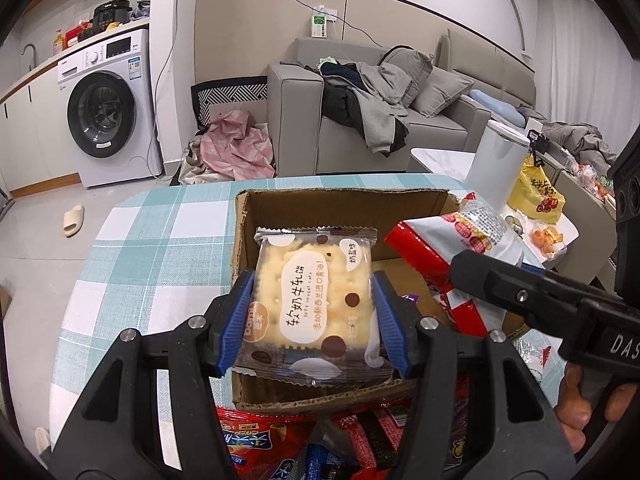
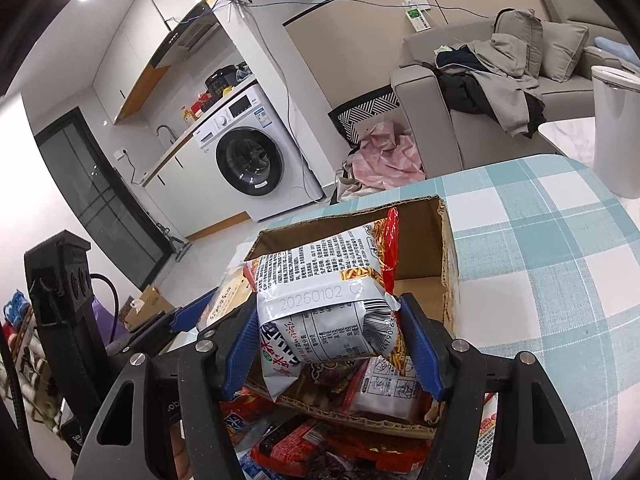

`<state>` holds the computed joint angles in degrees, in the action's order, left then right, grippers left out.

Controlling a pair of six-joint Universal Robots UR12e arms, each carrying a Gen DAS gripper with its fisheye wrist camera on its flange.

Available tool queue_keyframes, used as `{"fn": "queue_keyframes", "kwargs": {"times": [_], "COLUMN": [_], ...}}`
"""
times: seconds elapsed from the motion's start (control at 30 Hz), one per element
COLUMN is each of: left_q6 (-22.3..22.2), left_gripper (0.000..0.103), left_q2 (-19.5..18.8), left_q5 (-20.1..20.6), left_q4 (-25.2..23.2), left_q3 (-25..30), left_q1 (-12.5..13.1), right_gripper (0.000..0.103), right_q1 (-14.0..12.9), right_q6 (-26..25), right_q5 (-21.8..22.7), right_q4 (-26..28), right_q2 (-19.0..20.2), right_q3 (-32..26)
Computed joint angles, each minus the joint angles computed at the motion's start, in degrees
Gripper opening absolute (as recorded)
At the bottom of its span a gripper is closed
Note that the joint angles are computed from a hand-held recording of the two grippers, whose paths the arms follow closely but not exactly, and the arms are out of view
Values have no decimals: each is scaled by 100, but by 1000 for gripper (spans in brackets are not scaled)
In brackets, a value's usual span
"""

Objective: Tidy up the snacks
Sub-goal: 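Open left tool to drop biscuit pack while right tool releases noodle bag into box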

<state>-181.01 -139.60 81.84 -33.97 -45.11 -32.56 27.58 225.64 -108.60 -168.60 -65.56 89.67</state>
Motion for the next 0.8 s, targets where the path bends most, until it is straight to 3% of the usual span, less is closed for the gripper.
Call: {"fn": "queue_keyframes", "kwargs": {"times": [0.5, 0.8], "left_q6": [369, 254], "left_gripper": [55, 52], "left_q2": [57, 85], "left_q5": [35, -147], "left_q4": [-60, -183], "left_q3": [-159, -198], "left_q1": [-47, -13], "right_gripper": [68, 68], "right_q1": [-39, -67], "right_q6": [-130, -180], "right_q5": [88, 174], "right_q4": [0, 21], "right_q2": [-5, -29], "right_q3": [30, 54]}}
